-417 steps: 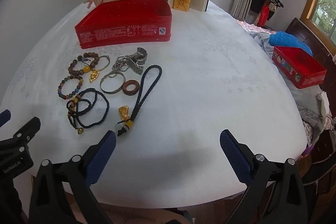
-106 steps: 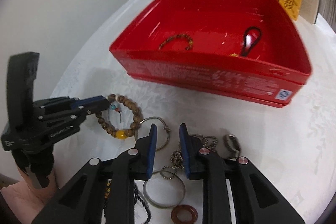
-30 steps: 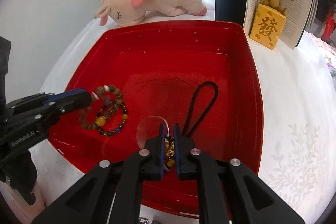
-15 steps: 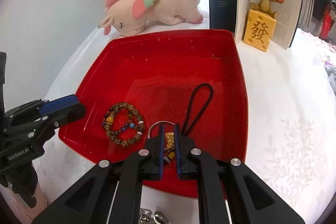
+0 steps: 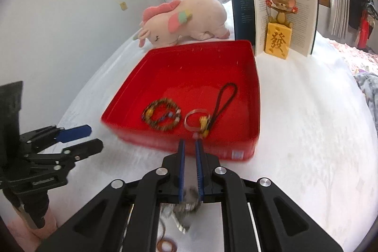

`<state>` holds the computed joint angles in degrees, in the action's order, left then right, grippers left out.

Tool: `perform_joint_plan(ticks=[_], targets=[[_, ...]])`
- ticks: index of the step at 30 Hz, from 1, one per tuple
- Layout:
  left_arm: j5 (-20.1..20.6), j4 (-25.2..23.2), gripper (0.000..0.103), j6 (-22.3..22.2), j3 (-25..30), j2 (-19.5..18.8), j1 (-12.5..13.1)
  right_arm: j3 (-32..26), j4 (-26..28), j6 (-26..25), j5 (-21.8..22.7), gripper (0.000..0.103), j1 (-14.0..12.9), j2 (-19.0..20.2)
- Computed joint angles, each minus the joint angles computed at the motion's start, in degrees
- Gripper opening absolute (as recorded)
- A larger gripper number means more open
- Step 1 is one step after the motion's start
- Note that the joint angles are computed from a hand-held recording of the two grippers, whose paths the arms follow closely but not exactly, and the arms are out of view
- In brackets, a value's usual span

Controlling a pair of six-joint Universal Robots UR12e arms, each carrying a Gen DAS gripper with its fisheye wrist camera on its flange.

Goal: Organize jewelry
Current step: 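Grasp the gold leaf pendant with the left gripper while the right gripper grasps the brown wooden ring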

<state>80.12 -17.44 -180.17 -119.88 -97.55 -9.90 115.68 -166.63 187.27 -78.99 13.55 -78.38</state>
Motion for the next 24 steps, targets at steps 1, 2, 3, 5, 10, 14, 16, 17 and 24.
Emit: perform_joint_plan(ticks=[1,2,3,5,10,14,16,17,24], targets=[[0.04,-0.32,0.051,-0.04,-0.36,0.16,-0.06,0.97,0.14,0.06,0.23,0.01,0.03,-0.61],[0.25,-0.82,0.051,-0.18,-0.96,0.42,-0.17,1.72,0.3,0.25,0.44,0.01,0.04,-1.1],[0.38,-1.21,0.051,-0.24,-1.38,0.58,-0.27,2.23,0.31,0.38,0.67,0.01,0.01,-1.42],[0.05,-2.05,0.05,-0.15,-2.19,0.86,-0.41,3.44,0.31,0.52,1.06,0.01,0.09,-2.09],[-0.18,-4.11,0.049,-0.51,-2.93,0.52,-1.17,6.05,0.35,0.79,2.77,0.01,0.18,-3.25],[-2.25,-6.57,0.045,-1.23,-2.6,-0.23,-1.17,7.54,0.76,1.01,3.41,0.01,0.1,-4.04],[-3.41,-7.48,0.045,-1.33,-2.28,-0.61,-1.11,7.9,0.81,1.28,3.56,0.01,-0.15,-4.26],[-3.64,-7.97,0.045,-1.57,-2.06,-0.79,-1.14,8.13,0.72,1.46,3.55,0.011,-0.24,-4.41],[-4.84,-10.62,0.045,-1.71,-0.83,-1.87,-1.6,8.31,1.36,1.68,4.09,0.011,-0.66,-4.48]])
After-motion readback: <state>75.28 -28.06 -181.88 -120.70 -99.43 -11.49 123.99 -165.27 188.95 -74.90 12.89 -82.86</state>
